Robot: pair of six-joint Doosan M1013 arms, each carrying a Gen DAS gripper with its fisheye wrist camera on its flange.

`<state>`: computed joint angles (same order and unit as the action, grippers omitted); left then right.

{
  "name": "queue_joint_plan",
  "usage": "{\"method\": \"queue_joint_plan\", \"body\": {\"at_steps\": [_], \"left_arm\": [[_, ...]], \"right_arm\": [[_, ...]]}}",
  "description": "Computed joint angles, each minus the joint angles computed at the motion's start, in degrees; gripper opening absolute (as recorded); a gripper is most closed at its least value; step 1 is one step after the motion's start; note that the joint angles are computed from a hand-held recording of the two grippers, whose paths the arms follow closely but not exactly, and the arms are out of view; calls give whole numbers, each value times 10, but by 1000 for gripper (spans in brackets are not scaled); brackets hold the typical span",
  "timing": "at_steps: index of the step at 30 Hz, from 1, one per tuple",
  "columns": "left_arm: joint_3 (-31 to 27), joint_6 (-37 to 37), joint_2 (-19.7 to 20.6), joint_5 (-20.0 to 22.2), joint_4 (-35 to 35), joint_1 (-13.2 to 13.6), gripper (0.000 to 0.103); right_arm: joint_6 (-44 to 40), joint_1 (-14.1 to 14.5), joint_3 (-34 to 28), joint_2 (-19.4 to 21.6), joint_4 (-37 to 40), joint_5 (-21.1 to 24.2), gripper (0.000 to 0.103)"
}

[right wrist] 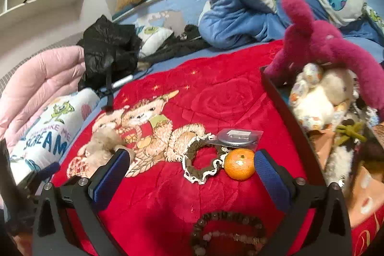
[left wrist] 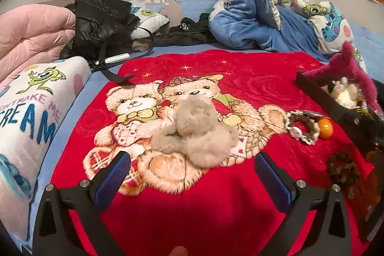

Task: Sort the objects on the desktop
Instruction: 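Close the left tool on the beige plush bear while the right tool grasps the brown lace-trimmed hair tie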

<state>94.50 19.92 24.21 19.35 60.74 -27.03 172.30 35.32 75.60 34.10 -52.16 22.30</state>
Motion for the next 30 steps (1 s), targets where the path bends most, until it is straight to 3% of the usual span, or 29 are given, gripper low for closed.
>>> {"method": "queue_joint_plan", "body": {"at_steps": [6, 10, 19, 22, 23, 24, 26, 27, 28, 30], "left_arm": [[-47, 85, 33, 17, -87, 6, 103], [-67, 147, 47, 34, -147, 9, 103], [-87, 195, 63, 70, -223, 16, 103], [-98, 228, 71, 89, -249, 16, 103], [-102, 238, 73, 94, -257, 15, 103], [-105, 252, 76, 99, -270, 16, 103], [-113, 277, 81, 111, -297, 18, 103], [-117, 299, 83, 115, -323, 20, 103], [-118, 309, 84, 113, -338, 23, 103], [-116, 324, 83, 104, -367, 27, 103]], "right_arm": [[-85, -5, -18, 17, 89, 5, 103], [-147, -3, -39, 30, 134, 32, 103], [-213, 10, -83, 56, 145, 97, 103], [-223, 10, -89, 60, 149, 106, 90], [-225, 10, -94, 63, 151, 113, 82], [-234, 9, -97, 65, 161, 116, 67], [-300, 1, -118, 77, 242, 140, 51], [-317, -3, -127, 83, 270, 154, 50], [-318, -8, -119, 81, 284, 138, 48], [-296, -11, -107, 73, 283, 123, 32]]}}
